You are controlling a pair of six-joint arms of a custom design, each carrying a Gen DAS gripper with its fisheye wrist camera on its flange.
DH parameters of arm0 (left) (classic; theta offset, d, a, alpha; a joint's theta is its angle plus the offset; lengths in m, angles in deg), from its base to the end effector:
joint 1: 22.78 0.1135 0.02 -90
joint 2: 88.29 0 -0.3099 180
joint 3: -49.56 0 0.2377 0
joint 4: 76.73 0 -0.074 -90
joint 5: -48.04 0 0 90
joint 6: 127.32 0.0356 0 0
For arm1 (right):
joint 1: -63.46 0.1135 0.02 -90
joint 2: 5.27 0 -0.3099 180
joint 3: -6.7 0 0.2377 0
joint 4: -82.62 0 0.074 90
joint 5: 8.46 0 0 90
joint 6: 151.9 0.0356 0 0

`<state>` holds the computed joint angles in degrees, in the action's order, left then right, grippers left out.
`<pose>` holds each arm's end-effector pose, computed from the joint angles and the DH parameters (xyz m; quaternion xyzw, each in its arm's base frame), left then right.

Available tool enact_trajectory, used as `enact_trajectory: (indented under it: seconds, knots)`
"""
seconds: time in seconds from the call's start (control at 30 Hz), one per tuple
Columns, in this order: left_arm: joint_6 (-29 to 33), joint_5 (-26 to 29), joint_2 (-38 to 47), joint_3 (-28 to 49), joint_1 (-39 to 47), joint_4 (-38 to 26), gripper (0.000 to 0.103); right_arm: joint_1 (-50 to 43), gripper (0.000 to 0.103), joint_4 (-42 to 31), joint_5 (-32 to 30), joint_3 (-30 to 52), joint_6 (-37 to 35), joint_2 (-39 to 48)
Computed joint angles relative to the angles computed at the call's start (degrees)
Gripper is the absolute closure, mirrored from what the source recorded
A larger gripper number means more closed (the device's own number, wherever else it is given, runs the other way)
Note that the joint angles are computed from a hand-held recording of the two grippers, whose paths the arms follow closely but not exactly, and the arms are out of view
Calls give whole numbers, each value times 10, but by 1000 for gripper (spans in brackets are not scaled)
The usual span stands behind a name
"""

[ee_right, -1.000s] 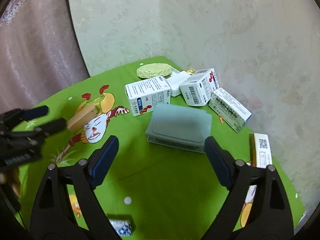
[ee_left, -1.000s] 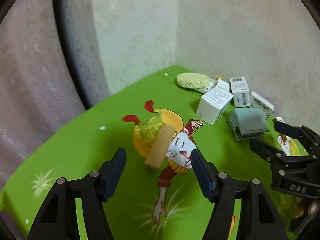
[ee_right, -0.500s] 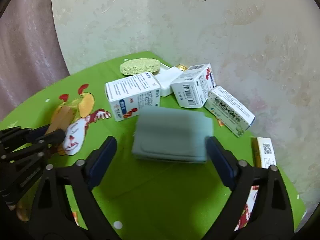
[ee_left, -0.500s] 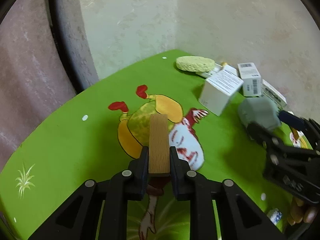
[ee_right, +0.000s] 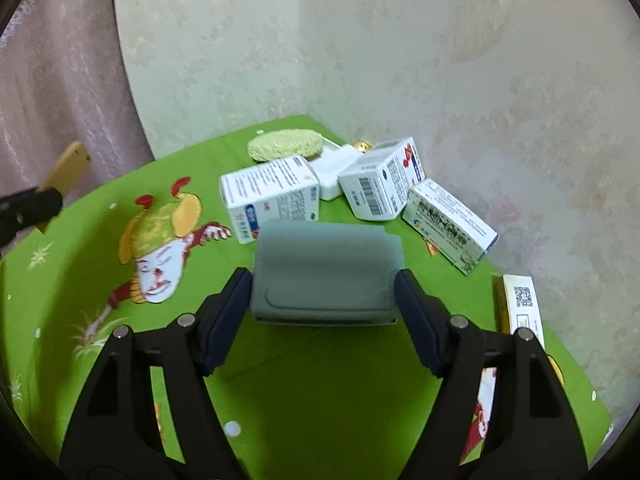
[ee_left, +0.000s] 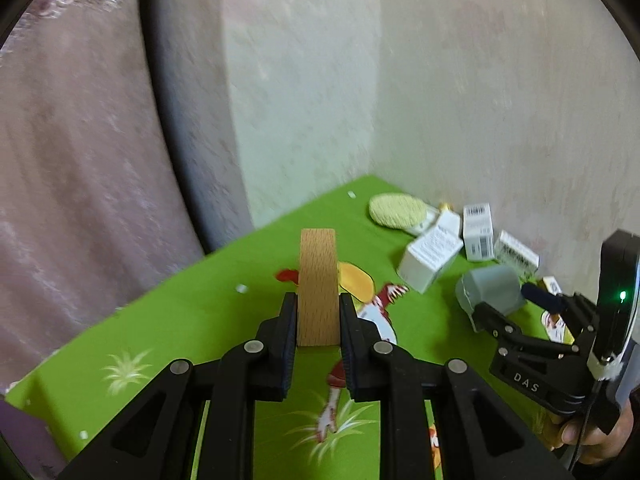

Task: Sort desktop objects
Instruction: 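Grasp the wooden block with the left gripper while the right gripper grasps the light-blue case, then carry the wooden block and light-blue case over the purple box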

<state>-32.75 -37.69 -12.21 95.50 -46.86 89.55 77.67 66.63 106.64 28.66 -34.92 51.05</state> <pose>0.2089 -0.0962 0.2191 0.2416 0.8872 -0.1001 0.3801 0.1124 0.0129 0.1554 0.1754 0.9044 -0.0749 0.3818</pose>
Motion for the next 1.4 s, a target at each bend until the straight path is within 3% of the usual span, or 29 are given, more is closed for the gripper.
enact_trajectory:
  seconds: [0.27,0.57,0.67,0.9,1.1,1.4]
  knots:
    - [10,0,-107,20,47,-82,83,112,28,-141,58,64,66,-80]
    - [37,16,-226,51,152,-180,83,277,28,-235,149,134,163,-73]
    - [53,24,-254,63,216,-208,83,312,28,-237,162,150,175,-58]
    - [120,147,-285,87,453,-256,83,401,28,-230,192,195,202,12]
    - [163,243,-255,104,650,-264,83,475,28,-216,203,246,207,78]
    - [177,270,-166,114,814,-227,83,589,28,-159,197,366,144,217]
